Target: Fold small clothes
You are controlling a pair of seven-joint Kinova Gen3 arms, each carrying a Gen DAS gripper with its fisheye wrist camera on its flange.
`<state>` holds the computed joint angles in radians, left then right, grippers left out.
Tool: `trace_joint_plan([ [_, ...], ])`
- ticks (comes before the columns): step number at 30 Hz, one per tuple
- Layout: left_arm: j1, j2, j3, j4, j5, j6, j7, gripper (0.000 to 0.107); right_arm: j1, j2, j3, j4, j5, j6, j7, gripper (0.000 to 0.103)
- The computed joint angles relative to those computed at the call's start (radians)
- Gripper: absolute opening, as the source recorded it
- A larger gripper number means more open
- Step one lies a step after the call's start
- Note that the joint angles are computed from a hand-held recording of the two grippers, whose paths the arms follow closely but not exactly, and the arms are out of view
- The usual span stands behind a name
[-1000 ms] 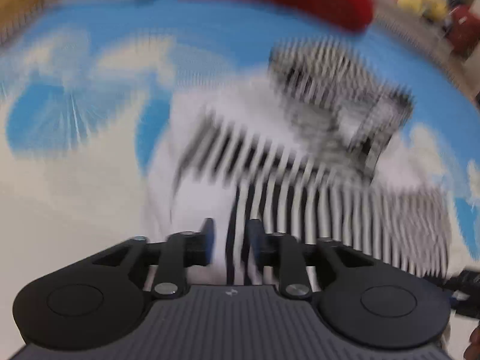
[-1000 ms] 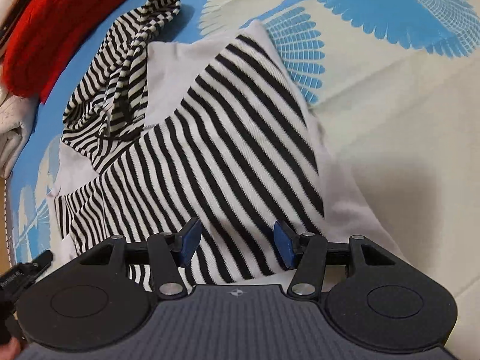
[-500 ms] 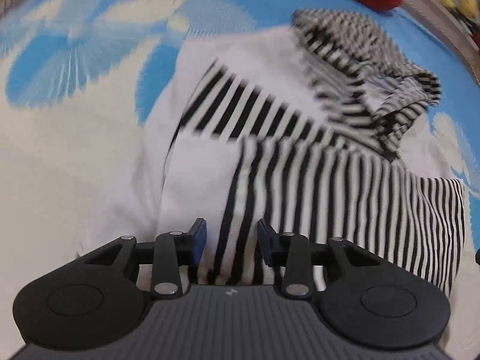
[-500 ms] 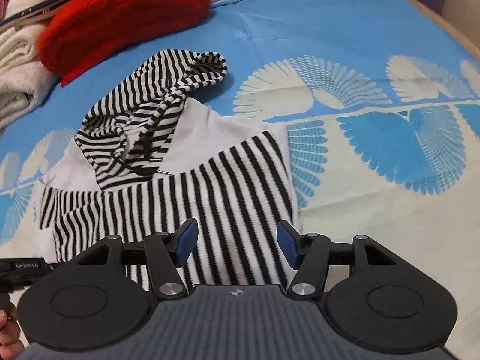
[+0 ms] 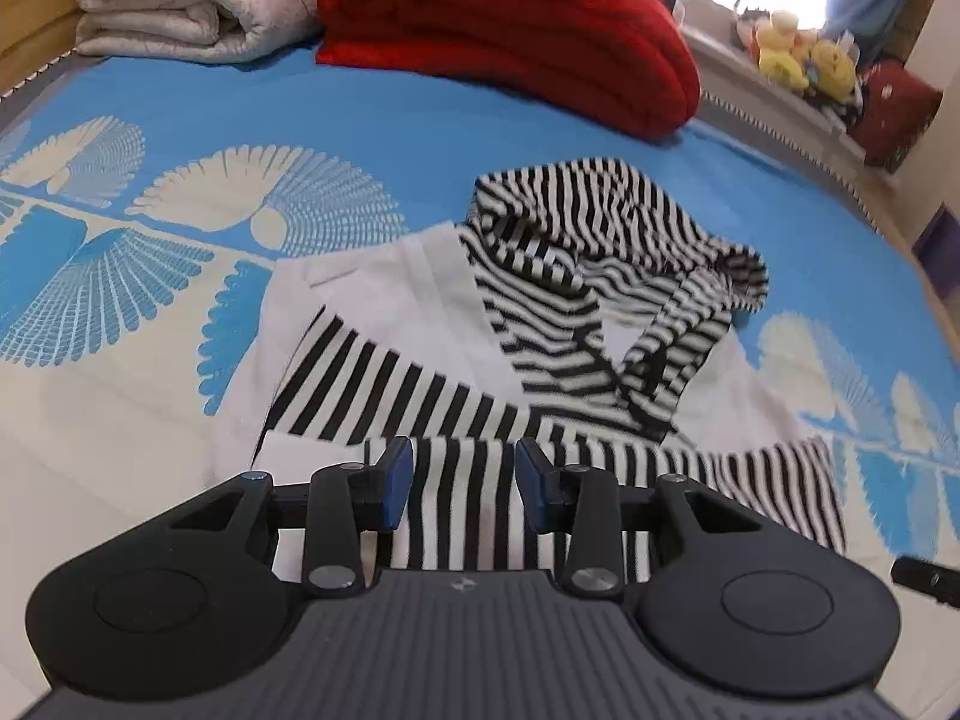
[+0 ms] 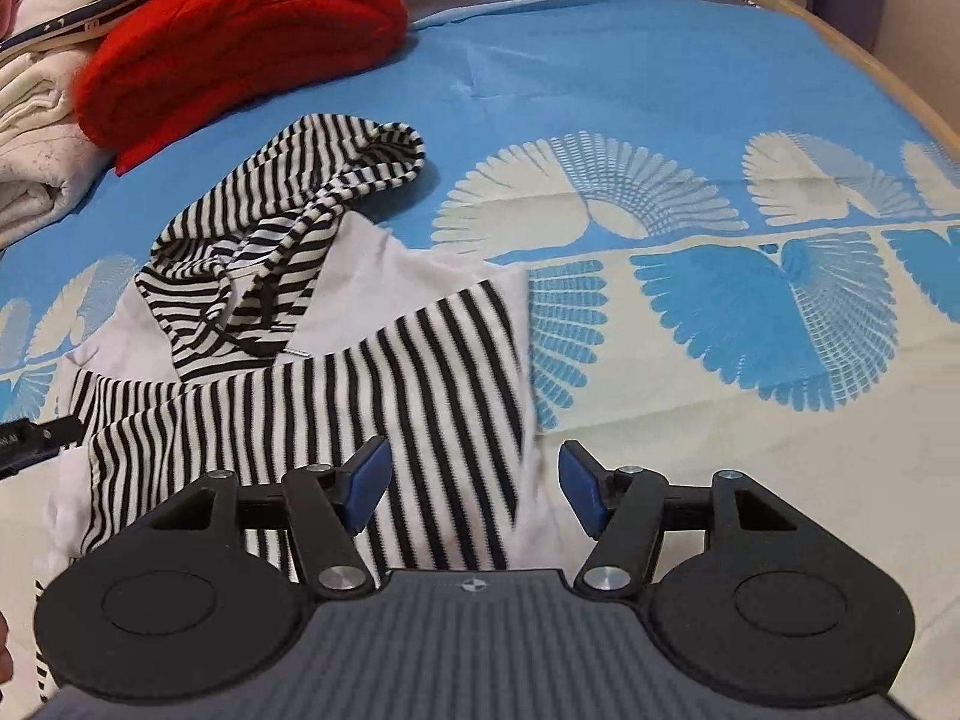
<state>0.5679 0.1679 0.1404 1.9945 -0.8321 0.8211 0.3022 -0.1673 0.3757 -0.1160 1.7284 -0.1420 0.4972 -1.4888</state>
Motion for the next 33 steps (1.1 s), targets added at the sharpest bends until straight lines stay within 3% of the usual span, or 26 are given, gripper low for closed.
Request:
trace_joint_plan([
  [3, 0.025, -0.008, 0.004, -0.003, -0.065, 0.039, 0.033, 0.040, 0.011, -0.002, 0.003, -0.002, 0.002, 0.005, 0.010, 0.064],
  [8, 0.061, 0.000, 0.031, -0.026, -0.164, 0.137, 0.034, 0.016, 0.063, -0.002, -0.023, -0.023, -0.042, 0.030, 0.069, 0.064],
  [10, 0.035, -0.007, 0.026, -0.040, -0.142, 0.119, 0.003, 0.006, 0.067, -0.007, -0.017, -0.028, -0.049, 0.024, 0.080, 0.065],
  [15, -0.047, 0.015, -0.018, -0.089, -0.188, 0.031, -0.075, 0.004, 0.051, -0.002, 0.000, -0.043, -0.015, 0.019, 0.105, 0.070],
  [17, -0.061, 0.047, -0.074, -0.129, -0.188, -0.018, -0.141, 0.004, 0.030, -0.003, 0.016, -0.039, 0.021, 0.012, 0.108, 0.070],
  [19, -0.121, 0.085, -0.092, -0.177, -0.147, -0.079, -0.222, 0.004, 0.013, -0.005, 0.028, -0.033, 0.054, 0.004, 0.109, 0.070],
  [22, -0.260, 0.172, -0.062, -0.262, -0.083, -0.178, -0.344, 0.004, -0.004, 0.002, 0.040, -0.031, 0.085, -0.003, 0.104, 0.070],
  [25, -0.399, 0.299, 0.015, -0.401, -0.024, -0.203, -0.466, 0.004, -0.012, 0.018, 0.046, -0.042, 0.095, 0.011, 0.083, 0.071],
  [27, -0.436, 0.377, 0.021, -0.494, 0.030, -0.200, -0.547, 0.005, -0.020, 0.031, 0.050, -0.053, 0.103, 0.020, 0.067, 0.071],
  [30, -0.424, 0.486, -0.055, -0.633, 0.136, -0.214, -0.625, 0.008, -0.033, 0.047, 0.053, -0.066, 0.116, 0.029, 0.048, 0.071],
  [32, -0.421, 0.549, -0.090, -0.725, 0.212, -0.204, -0.690, 0.025, -0.043, 0.057, 0.055, -0.074, 0.131, 0.034, 0.040, 0.071],
  [33, -0.436, 0.581, -0.082, -0.772, 0.245, -0.193, -0.731, 0.047, -0.048, 0.062, 0.058, -0.078, 0.138, 0.038, 0.033, 0.071],
])
